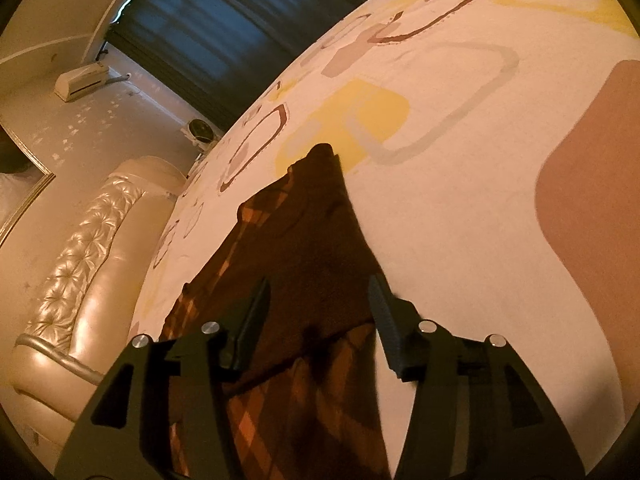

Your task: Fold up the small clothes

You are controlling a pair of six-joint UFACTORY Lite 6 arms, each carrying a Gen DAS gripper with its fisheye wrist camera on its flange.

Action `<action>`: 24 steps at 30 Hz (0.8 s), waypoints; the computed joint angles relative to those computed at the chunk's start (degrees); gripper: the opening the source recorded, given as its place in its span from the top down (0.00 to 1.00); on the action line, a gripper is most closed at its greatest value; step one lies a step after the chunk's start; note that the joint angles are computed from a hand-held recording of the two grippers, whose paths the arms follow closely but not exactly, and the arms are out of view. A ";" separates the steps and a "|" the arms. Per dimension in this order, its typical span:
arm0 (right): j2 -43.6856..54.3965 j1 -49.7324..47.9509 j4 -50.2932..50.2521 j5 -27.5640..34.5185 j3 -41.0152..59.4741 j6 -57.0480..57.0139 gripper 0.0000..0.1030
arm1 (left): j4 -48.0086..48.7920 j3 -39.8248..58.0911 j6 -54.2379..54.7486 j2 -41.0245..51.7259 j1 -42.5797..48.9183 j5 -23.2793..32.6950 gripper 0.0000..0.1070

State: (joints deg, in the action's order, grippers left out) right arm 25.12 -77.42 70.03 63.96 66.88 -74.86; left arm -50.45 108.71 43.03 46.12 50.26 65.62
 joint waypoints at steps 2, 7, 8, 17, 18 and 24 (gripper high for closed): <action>-0.41 -1.07 -1.64 -0.39 0.60 1.88 0.43 | -1.03 -1.63 -0.54 -3.80 -1.15 0.78 0.95; 0.72 -5.49 -5.22 3.63 4.67 4.07 0.43 | -4.25 -7.94 -2.44 -16.82 -9.81 0.32 0.95; 0.96 -6.27 -5.92 4.32 5.63 4.16 0.43 | -5.12 -8.92 -3.28 -19.77 -12.40 0.56 0.95; 3.40 -10.41 -11.07 8.89 11.53 4.58 0.42 | -2.10 -8.44 -14.92 -31.48 -45.61 -8.78 0.95; 3.78 -10.73 -11.43 9.51 12.02 4.67 0.42 | -1.18 -7.60 -16.29 -31.04 -49.15 -10.14 0.95; 5.58 -11.37 -12.90 10.90 13.93 5.07 0.42 | 8.32 1.88 -28.56 -21.25 -71.21 -17.98 0.95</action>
State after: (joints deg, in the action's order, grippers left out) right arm 30.69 -88.78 57.13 74.87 80.81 -69.79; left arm -42.13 110.59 14.47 24.88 -20.96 47.65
